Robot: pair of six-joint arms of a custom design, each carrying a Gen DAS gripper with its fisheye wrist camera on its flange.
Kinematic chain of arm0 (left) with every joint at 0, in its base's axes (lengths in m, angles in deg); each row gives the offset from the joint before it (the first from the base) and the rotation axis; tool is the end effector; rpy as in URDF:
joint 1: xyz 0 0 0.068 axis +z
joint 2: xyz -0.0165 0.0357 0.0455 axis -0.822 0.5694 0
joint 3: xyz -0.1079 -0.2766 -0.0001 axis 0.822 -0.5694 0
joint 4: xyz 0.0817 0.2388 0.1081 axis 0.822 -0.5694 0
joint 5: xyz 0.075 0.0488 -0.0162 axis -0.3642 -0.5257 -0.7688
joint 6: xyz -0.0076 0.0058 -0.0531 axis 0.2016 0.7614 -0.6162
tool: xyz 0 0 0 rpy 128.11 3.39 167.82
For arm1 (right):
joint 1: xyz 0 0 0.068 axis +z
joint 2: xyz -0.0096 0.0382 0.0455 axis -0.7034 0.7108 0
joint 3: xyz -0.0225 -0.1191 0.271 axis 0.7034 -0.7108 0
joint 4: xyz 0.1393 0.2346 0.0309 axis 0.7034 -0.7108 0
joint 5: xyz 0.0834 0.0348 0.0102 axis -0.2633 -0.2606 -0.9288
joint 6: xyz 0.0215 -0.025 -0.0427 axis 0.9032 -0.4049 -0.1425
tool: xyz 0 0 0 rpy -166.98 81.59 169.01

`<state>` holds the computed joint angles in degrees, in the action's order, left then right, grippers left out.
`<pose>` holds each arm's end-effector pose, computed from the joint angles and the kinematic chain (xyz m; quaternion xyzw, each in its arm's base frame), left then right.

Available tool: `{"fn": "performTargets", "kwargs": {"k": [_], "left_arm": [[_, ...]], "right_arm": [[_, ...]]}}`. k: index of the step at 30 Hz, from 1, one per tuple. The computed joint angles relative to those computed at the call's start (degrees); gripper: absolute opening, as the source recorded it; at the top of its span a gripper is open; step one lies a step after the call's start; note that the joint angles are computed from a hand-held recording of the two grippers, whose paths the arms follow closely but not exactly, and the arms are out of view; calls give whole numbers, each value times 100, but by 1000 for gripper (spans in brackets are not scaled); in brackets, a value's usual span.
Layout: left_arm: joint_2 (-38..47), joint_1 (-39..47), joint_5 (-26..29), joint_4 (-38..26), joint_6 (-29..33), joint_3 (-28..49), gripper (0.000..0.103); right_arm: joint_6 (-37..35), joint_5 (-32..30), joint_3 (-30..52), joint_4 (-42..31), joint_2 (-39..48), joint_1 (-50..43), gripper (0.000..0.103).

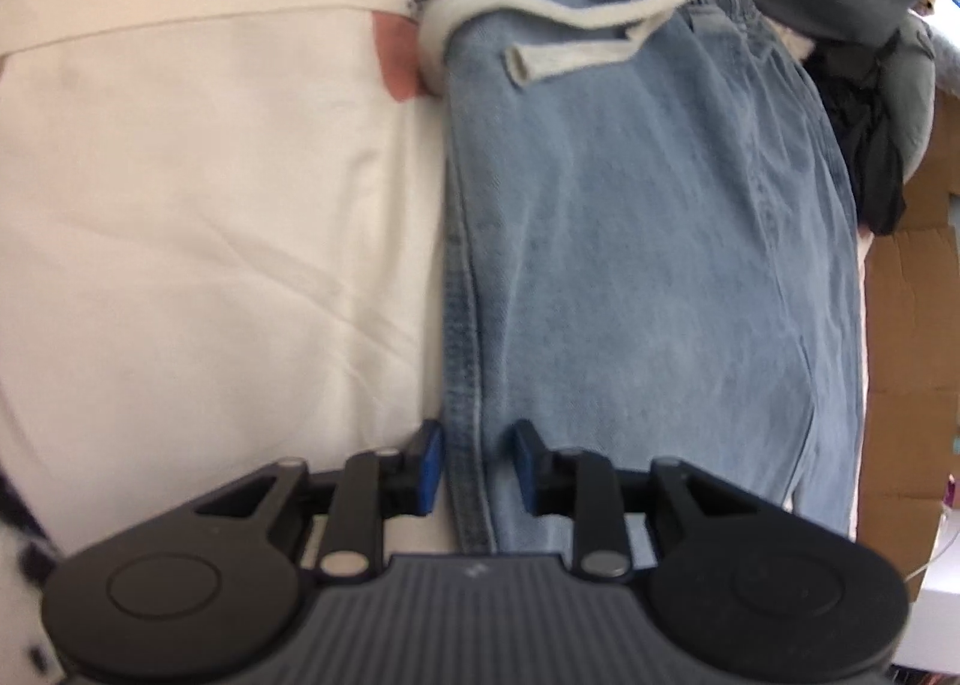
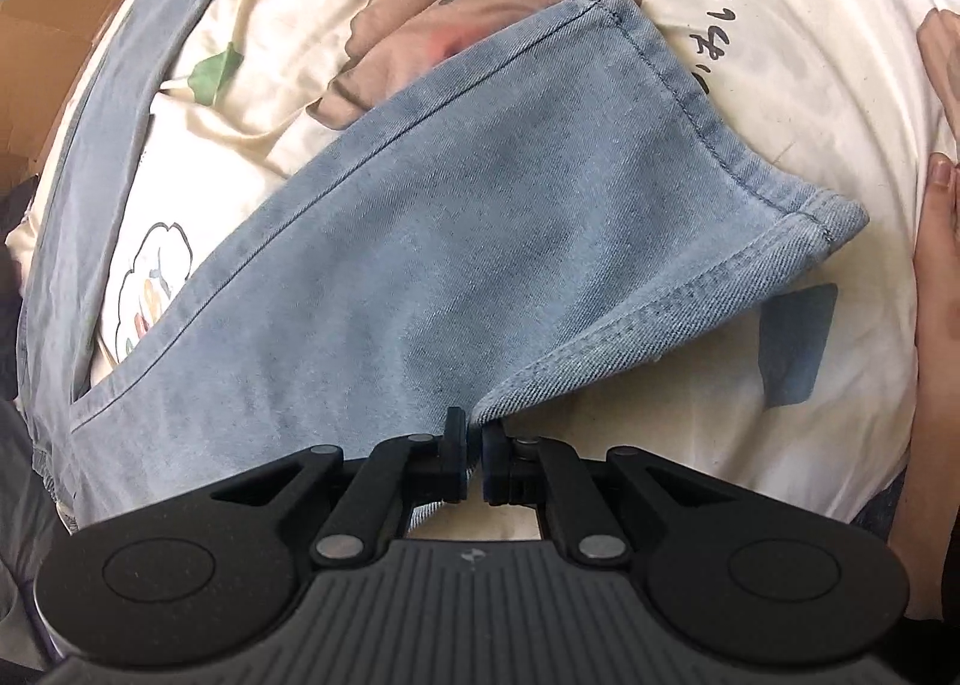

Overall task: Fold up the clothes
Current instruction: 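Lift the leg hem with the right tool while the left tool grasps the jeans leg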

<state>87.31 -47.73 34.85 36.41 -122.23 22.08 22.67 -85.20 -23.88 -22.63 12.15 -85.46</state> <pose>0.2449 0.0207 0.1266 -0.4322 0.8675 -0.2190 0.1129 0.1807 -0.1415 0.1627 0.6344 0.7530 0.1545 0.0823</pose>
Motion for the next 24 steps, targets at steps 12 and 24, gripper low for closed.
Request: {"fn": "performTargets", "kwargs": {"k": [12, 24], "left_arm": [[45, 63, 200, 496, 138, 105, 13], [375, 393, -6, 649, -128, 249, 33]], "right_arm": [[-20, 82, -10, 119, 74, 51, 2], [6, -4, -147, 361, 245, -36, 3]]}}
